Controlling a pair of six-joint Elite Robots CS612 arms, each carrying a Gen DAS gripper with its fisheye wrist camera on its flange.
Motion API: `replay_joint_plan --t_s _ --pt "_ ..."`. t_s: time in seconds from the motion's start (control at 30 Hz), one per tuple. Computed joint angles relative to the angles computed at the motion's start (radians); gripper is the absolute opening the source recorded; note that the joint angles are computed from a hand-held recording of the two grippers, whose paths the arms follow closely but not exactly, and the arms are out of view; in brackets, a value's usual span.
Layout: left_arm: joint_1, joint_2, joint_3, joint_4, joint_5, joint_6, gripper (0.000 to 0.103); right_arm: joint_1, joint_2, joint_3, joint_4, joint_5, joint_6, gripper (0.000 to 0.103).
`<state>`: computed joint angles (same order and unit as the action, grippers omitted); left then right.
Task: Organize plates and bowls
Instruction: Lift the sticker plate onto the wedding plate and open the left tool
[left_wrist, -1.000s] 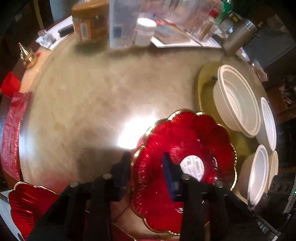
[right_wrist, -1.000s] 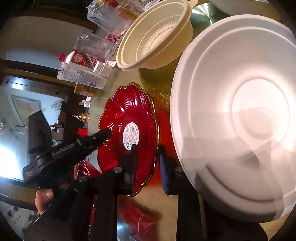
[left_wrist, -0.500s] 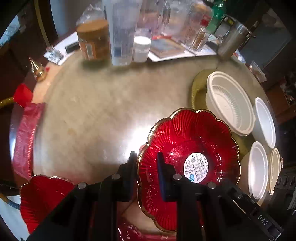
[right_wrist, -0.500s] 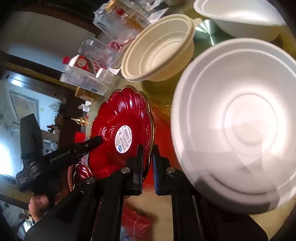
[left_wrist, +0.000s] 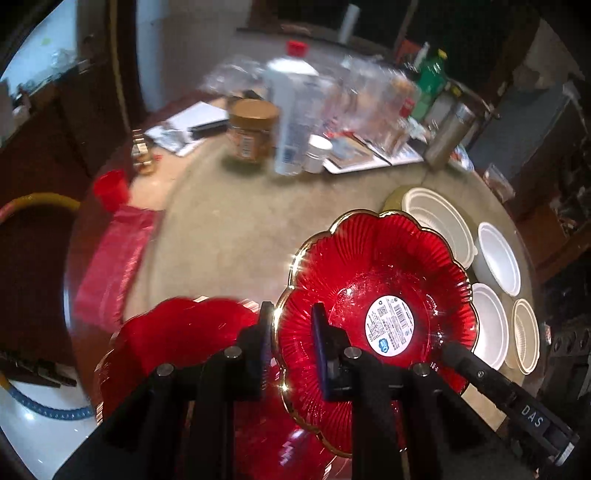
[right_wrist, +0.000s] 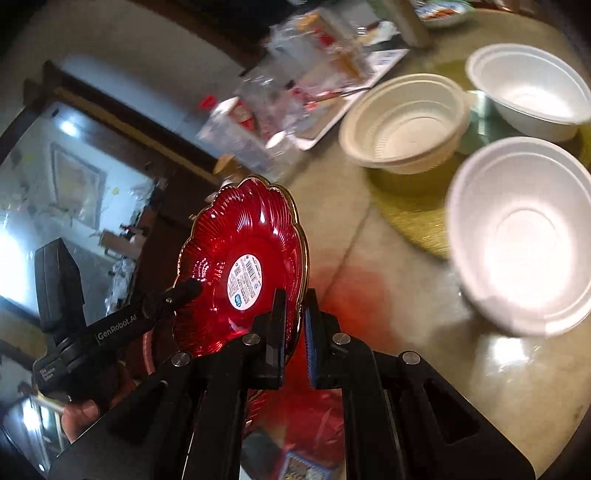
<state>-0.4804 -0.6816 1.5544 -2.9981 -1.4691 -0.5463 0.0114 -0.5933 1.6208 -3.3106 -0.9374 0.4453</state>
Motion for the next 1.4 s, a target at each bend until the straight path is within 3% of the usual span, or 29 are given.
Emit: replay_joint_plan --t_s 0.2,0.33,0.7,1.27,1.33,1.4 --pt "0.009 -0.04 0.127 -0.116 0.062 -0.062 0.018 0.046 -0.004 -0.01 0.045 0.023 -0.084 0.008" --pt "0.019 -0.044 0.171 -0.141 0.076 -0.101 0.018 0.073 0.002 -0.025 0.101 0.013 -0.142 0.008" --pt "0.035 -0.019 0.186 -0.105 0.059 -0.141 0.02 0.122 0.005 -0.052 0.242 -0.084 -0.248 0.008" --pt "0.013 -0.008 0.175 -0.036 0.177 -0.107 0.027 0.156 0.0 -0.097 0.389 -0.186 -0.346 0.012" --pt "0.005 -0.01 0.177 -0.036 0.213 -0.103 0.029 0.161 -0.002 -0.1 0.402 -0.201 -0.363 0.013" --pt "-0.004 -0.011 0.182 -0.05 0.255 -0.093 0.043 0.164 -0.005 -0.1 0.404 -0.213 -0.369 0.016"
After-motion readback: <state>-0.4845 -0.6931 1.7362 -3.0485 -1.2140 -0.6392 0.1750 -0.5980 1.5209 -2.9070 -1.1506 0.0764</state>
